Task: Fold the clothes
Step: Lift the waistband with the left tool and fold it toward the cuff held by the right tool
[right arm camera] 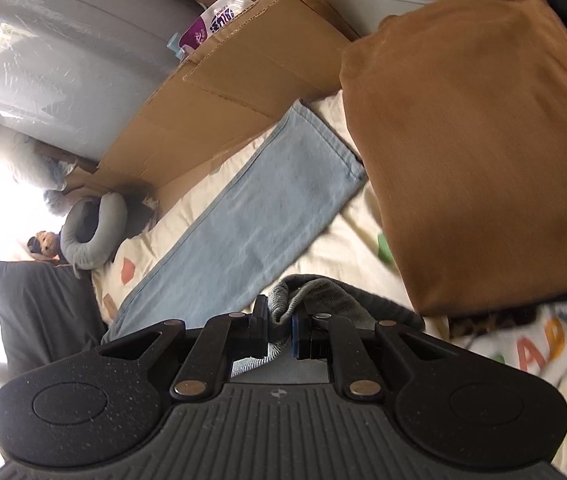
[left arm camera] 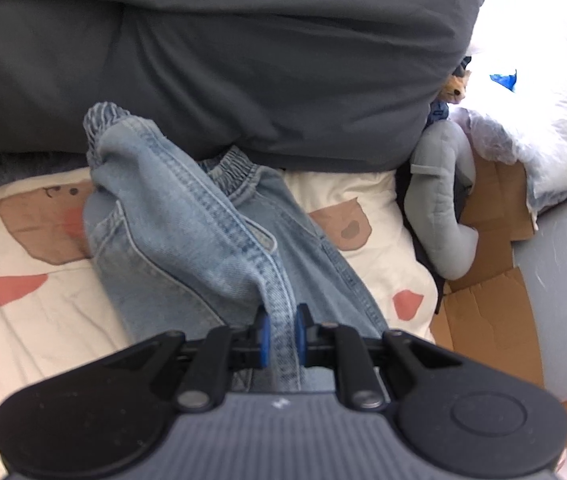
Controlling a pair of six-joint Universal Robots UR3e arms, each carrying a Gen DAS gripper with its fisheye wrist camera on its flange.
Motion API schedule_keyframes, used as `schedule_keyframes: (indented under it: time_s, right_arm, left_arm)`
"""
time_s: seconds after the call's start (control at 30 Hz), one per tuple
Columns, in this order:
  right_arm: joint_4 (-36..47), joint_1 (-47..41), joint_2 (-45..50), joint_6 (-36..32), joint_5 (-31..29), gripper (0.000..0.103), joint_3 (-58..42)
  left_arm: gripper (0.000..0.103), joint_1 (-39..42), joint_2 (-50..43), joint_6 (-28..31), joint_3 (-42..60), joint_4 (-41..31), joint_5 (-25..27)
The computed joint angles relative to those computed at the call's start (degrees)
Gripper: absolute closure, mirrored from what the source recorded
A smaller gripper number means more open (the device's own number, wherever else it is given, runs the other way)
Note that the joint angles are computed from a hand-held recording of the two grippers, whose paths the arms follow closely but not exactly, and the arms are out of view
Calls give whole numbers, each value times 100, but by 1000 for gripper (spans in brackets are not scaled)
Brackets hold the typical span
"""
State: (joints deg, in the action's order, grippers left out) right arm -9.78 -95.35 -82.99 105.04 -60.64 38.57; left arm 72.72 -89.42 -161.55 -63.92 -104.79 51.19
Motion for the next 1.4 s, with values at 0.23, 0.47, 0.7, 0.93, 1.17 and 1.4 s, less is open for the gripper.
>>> schedule_keyframes:
  time_s: [0.23,0.47,0.7,0.93,1.17,1.4]
  right_arm:
    - [-1852,1136,-260,1344,628,94,1315]
    - [-4118,2176,-311,2899,896,94,2544]
    - [-6832,3070,-294,4768,841,94,3864]
    - [-8397,3679,289,5766,673,94,4207]
    - [-9263,4079,671,6354,517,94,4293]
    - [-9716,4298,797,6817,441,94,4281]
  left_arm:
    - [90,-574,-299,-618,-179,913,185]
    - [90,-1260,-711,-1318,-408,1949,488]
    - [90,-1906,-1106,-1982,-733,2962,835]
    - [90,-2209,-1599,-2274,-730,3394,891]
    - [90,-2334,-1865,-2595,-968,3895,957]
    - [90,-2479,-2075,-2863,-658,3931,966]
